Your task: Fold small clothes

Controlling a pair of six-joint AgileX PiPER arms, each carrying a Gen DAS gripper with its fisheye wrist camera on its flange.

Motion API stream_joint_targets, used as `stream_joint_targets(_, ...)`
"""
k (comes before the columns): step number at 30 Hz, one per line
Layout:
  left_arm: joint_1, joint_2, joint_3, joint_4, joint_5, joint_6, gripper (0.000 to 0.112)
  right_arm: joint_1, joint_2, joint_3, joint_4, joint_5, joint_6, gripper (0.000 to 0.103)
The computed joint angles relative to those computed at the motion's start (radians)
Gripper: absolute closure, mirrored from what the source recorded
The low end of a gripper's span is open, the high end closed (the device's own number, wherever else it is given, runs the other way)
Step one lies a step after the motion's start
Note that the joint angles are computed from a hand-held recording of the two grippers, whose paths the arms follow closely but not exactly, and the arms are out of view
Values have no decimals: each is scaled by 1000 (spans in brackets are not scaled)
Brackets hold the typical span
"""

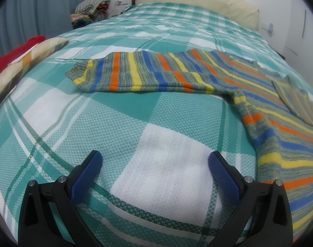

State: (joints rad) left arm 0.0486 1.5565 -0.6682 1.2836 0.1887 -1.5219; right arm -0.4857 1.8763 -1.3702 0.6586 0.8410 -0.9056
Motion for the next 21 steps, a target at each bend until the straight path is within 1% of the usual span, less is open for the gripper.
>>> stream_joint_targets(1, 0, 1, -1, 0, 1, 1, 10, -14, -27, 52, 23, -55, -53, 45)
stream_joint_targets(3, -4, 4, -3, 0, 6, -1, 10, -54, -78, 172, 108, -178, -196, 45)
stream_joint_targets(6, -3, 4, -3, 2, 5, -2, 10, -81, -98, 263, 226, -283, -357, 43)
stream_joint_targets(7, -3, 4, -3, 1, 5, -1, 10, -83, -99, 282, 260, -305, -398, 40)
stream_joint_targets(8, -4, 4, -3, 1, 6, -1, 10, -88, -98, 300, 310, -317, -456, 35)
stream_joint_targets(9, -4, 4, -3, 1, 6, -1, 10, -86, -98, 317, 360, -331, -510, 33)
stream_joint_targets(10, -4, 4, -3, 0, 7, -1, 10, -82, -100, 333, 394, -346, -551, 26)
stream_joint_targets(11, -4, 4, -3, 0, 8, 0, 10, -71, -98, 344, 411, -369, -579, 17)
stream_joint_targets(13, -6, 5, -4, 0, 10, -1, 10, -34, -91, 358, 434, -415, -600, 10)
stream_joint_targets(15, -10, 8, -4, 4, 17, -5, 10, -31, -89, 361, 446, -424, -616, 9)
stream_joint_targets(17, -11, 12, -8, -4, 21, 4, 10, -39, -83, 350, 440, -403, -602, 8)
stream_joint_targets(19, -11, 15, -12, -23, 23, 24, 10, -38, -75, 348, 456, -398, -610, 7)
stream_joint_targets(20, -10, 15, -14, -43, 22, 45, 10, -35, -76, 351, 468, -401, -619, 7)
stream_joint_targets(21, -1, 14, -18, -101, 16, 106, 10, -35, -73, 355, 484, -404, -636, 7)
